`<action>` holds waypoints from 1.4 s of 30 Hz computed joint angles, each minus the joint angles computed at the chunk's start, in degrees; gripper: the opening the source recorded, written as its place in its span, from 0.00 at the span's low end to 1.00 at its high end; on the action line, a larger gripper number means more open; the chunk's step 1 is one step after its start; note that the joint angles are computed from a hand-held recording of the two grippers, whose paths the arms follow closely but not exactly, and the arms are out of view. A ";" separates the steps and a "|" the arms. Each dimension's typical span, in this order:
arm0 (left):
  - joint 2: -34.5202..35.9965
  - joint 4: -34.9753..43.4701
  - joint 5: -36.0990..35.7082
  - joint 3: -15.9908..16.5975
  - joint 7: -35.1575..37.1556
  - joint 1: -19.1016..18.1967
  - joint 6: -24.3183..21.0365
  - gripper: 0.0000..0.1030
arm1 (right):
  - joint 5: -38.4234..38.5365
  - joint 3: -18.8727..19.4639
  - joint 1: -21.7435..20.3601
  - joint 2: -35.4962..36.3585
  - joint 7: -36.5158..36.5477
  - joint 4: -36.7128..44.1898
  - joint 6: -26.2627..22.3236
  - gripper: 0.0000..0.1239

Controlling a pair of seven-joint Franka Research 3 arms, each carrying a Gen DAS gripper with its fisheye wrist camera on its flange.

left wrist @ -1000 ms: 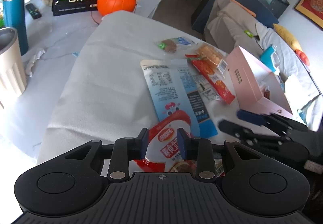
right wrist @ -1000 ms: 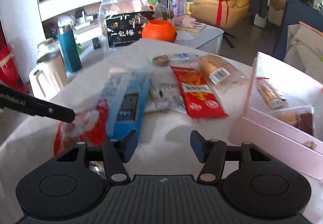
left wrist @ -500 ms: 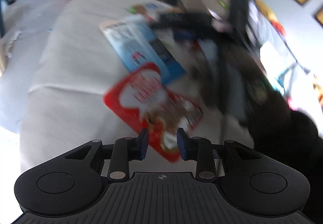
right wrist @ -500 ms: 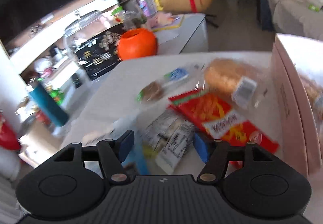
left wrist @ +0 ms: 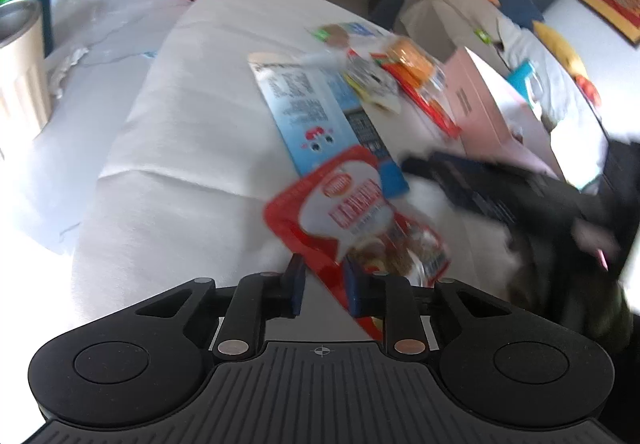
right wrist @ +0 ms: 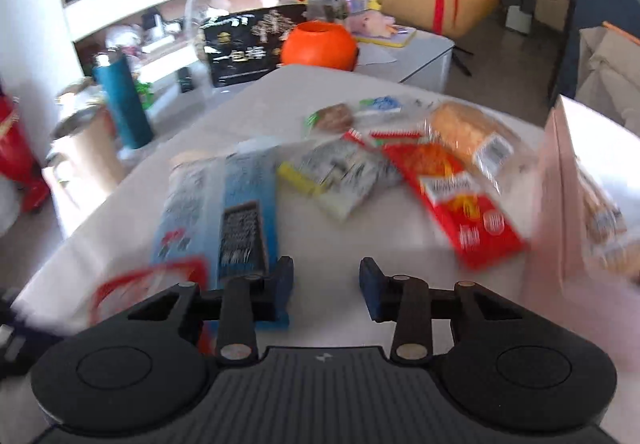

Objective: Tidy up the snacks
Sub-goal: 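Grasp the red snack pouch with the right gripper, then lift the red pouch with right while left grasps the white twin-pack snack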

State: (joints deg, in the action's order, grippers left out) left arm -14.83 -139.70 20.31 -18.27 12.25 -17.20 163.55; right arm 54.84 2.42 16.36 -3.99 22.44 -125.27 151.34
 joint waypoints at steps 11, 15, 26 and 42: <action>-5.87 -1.45 9.45 -3.30 -13.69 4.48 -5.39 0.25 | 2.32 0.87 3.26 -7.95 -10.86 -8.40 -7.40 0.67; -6.90 -2.00 9.27 -2.97 -14.09 3.70 -6.56 0.25 | 4.44 0.57 5.45 -7.52 -14.40 -9.05 -4.10 0.70; 0.49 3.68 11.57 -2.32 -11.18 2.88 -4.38 0.25 | 2.28 -5.01 -1.15 -11.26 -9.15 -10.28 -9.20 0.42; 25.88 35.87 35.88 4.72 -6.86 -4.10 -16.97 0.25 | 17.52 -9.38 -7.26 -6.78 -8.72 -10.50 6.59 0.62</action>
